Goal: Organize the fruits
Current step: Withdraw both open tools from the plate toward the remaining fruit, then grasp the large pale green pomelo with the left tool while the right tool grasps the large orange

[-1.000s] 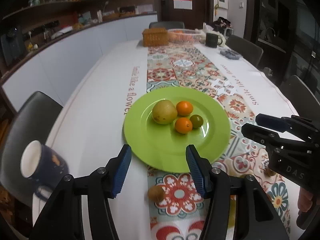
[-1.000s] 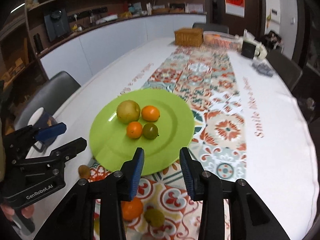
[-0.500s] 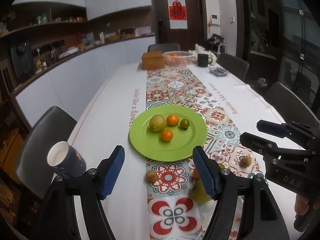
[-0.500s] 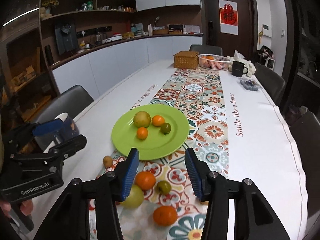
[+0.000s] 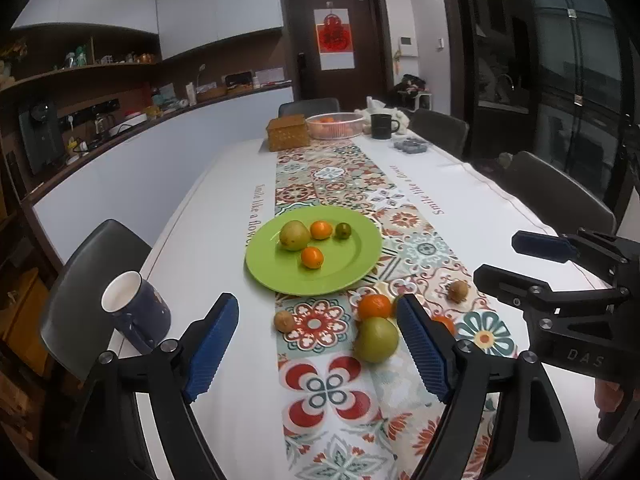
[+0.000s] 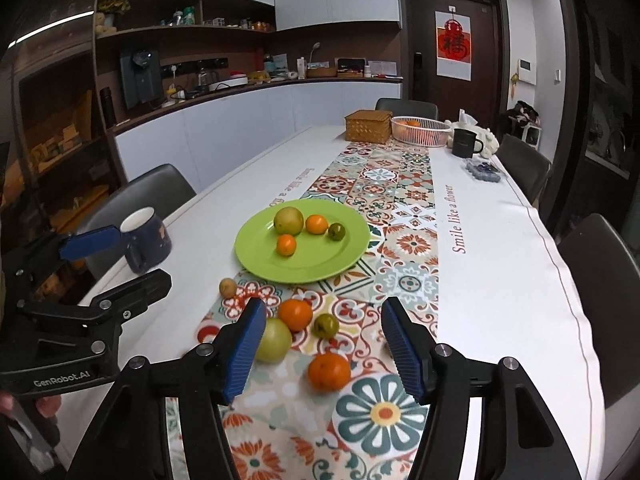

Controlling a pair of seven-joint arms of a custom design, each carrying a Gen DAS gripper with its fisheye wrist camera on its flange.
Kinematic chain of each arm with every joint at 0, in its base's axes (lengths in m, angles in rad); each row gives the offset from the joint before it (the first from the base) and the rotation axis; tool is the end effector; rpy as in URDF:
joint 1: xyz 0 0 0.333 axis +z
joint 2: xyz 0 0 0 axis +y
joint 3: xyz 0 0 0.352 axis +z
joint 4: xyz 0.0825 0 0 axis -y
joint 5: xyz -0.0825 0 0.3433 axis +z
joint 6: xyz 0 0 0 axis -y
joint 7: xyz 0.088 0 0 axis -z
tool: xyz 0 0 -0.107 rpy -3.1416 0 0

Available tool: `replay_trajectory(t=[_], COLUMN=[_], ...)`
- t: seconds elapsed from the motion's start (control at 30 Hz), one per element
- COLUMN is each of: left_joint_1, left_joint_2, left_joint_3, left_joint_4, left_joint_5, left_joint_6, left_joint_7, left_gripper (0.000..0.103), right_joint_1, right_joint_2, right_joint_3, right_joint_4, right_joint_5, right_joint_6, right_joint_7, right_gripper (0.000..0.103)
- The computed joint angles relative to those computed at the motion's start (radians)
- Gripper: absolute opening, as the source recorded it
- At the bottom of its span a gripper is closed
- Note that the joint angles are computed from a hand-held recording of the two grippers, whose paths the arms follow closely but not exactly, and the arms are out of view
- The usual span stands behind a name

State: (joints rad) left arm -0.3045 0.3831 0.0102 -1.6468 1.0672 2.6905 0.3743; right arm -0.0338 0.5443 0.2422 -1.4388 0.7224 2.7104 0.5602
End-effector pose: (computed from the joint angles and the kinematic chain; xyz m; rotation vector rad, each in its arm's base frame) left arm 0.6422 -0.2257 0.5048 -1.6668 1.5617 -0.6774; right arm 0.7283 0.0827 0.5052 -1.9900 1.0745 -0.4812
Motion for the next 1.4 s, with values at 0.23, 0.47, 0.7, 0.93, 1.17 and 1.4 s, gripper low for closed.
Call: replay_trajectory(t=[0.23, 0.47, 0.7, 0.93, 1.17, 1.4], left_joint_1=[-0.021, -0.027, -0.011, 0.004, 0.016, 0.012], left_joint_2=[-0.027, -0.033, -0.014, 0.026, 0.096, 0.166], left_joint_3=[-0.009, -0.025, -0.039, -0.03, -0.014, 0.0], left_joint_4=[-0.044, -0.062, -0.06, -0.039, 0.006, 0.056], left_joint_5=[0.089, 0.176, 0.212, 0.2, 0.06, -0.103], left_joint_6=[-0.018, -0.02, 0.013, 0.071, 0.129, 0.147], left_joint_7=[-0.048, -0.099, -0.103, -0.049, 0.136, 0.321], left_gripper=[0.086, 0.089, 0.089, 0.089, 0.089, 0.089], right_joint_1=[-0.03, -0.03, -0.011, 0.005, 0.024, 0.037], right_joint_2=[-0.051, -0.072, -0.054, -0.009, 0.062, 0.151], right_joint_3=[0.015, -0.003, -0.032, -0.045, -0.057, -0.064], right_joint_4=[-0.085, -0.12, -0.109, -0.069, 0.002, 0.117], right_joint_5=[0.06, 0.116, 0.089, 0.007, -0.115, -0.22], right_joint_6=[-0.001, -0.026, -0.055, -0.078, -0.113, -0.176], right_joint_7=[-0.092, -0.17, -0.18, -0.167, -0.126, -0.075], right_gripper=[0.061, 0.061, 0.061, 0.061, 0.061, 0.061])
